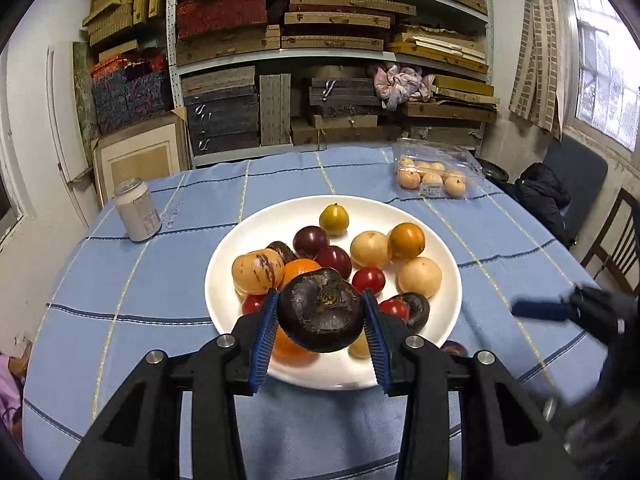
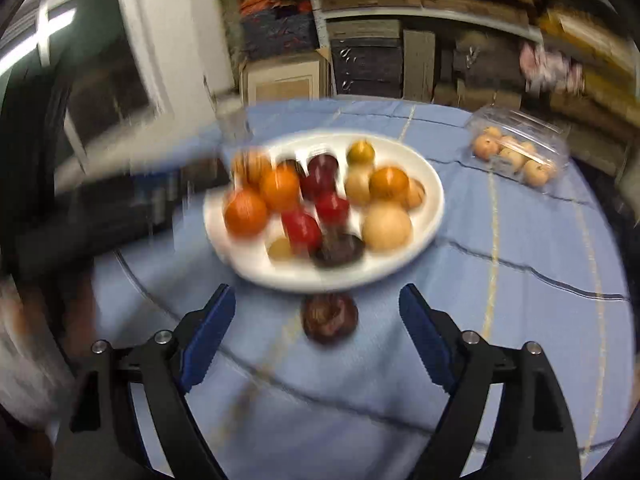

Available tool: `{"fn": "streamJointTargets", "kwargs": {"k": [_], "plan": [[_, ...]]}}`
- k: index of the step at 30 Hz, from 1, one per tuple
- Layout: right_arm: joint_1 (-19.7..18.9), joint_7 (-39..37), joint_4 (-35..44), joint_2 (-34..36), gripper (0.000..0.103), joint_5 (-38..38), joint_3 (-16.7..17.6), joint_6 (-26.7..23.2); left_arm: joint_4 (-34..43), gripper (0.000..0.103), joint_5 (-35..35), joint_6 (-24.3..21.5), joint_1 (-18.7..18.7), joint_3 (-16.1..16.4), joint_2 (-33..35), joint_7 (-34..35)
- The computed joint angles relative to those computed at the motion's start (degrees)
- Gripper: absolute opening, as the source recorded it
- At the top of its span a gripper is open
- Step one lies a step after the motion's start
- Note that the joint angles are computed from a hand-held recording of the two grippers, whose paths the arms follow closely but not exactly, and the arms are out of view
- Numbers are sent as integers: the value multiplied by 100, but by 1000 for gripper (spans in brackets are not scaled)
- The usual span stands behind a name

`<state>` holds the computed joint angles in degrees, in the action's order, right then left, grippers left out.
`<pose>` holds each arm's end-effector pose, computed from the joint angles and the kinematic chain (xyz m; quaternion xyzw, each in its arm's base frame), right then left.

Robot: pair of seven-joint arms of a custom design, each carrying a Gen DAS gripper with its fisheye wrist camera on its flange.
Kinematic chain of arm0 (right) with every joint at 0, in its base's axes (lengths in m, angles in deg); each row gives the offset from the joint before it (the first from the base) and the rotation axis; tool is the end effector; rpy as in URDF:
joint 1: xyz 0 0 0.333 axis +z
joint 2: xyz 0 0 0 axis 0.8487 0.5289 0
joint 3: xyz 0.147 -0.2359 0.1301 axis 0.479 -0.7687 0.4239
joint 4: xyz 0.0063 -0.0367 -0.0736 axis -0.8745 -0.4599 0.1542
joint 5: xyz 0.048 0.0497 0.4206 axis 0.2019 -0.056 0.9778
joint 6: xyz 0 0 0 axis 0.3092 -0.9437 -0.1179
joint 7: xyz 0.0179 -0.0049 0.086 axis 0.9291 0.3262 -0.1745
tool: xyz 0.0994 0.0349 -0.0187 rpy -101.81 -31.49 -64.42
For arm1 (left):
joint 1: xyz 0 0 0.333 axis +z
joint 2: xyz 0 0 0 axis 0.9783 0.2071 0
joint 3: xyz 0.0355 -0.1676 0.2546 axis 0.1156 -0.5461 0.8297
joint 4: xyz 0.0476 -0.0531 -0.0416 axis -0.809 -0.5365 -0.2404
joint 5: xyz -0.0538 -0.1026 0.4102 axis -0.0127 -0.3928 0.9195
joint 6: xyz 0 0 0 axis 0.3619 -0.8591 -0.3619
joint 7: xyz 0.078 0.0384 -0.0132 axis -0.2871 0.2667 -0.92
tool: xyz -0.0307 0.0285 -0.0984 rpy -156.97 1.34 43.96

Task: Organize fruits
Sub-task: 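Grasp the dark red-brown fruit with the right tool while the left tool holds its fruit, then lower both dark fruits onto the white plate and open both tools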

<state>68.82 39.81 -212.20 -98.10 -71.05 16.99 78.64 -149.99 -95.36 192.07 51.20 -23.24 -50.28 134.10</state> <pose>0.4178 0.1229 0.4654 -0.6954 0.6040 -0.2129 0.3261 0.4930 -0.1958 0.5055 -0.4448 0.7777 -0.3758 0.2368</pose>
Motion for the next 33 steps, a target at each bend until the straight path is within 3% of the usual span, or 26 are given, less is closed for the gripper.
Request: {"fn": "streamJointTargets", "kwargs": {"k": [2, 4, 7, 8, 9, 11, 13, 15, 17, 21, 24, 28, 30, 32, 33], "plan": [[28, -57, -126, 26, 82, 192, 2, -69, -21, 42, 56, 28, 38, -46, 31, -42], [-296, 379, -61, 233, 82, -92, 269, -36, 12, 42, -20, -77, -21, 14, 65, 25], [-113, 231, 244, 598, 82, -96, 25, -94, -63, 42, -1, -36, 31, -61, 19, 22], [-159, 284, 307, 690, 80, -159, 94, -82, -71, 42, 6, -39, 37, -70, 10, 11], [-232, 332, 419, 829, 77, -263, 169, -79, -76, 42, 8, -46, 39, -77, 5, -6], [-378, 430, 662, 1128, 52, -456, 319, -286, -95, 42, 28, -50, 41, -98, -9, -26], [-748, 951, 658, 1115, 43, -1117, 687, -214, -109, 42, 77, -39, 51, -117, -22, -40], [-537, 958, 602, 1056, 42, -1045, 469, -208, -123, 42, 110, -16, 34, -109, -34, -36], [-539, 1054, 483, 906, 42, -1124, 458, -131, -147, 42, 165, 56, 35, -121, -44, -69], [-155, 815, 269, 409, 42, -708, 12, 82, -152, 42, 424, 234, 102, -192, -22, -222], [-379, 845, 379, 271, 42, -662, 162, 193, -46, 42, 605, 307, 98, -180, 71, -375], [-743, 949, 894, 718, 42, -752, 373, 353, 199, 42, 900, 422, 252, -306, 314, -665], [-920, 1076, 1160, 994, 42, -869, 506, 388, 361, 41, 1074, 421, 444, -472, 468, -836], [-1178, 1309, 1443, 1308, 42, -1103, 680, 398, 559, 41, 1654, 463, 898, -807, 688, -1445], [-1240, 1413, 1506, 1404, 42, -1211, 713, 410, 677, 41, 1482, 389, 825, -731, 790, -1317]]}}
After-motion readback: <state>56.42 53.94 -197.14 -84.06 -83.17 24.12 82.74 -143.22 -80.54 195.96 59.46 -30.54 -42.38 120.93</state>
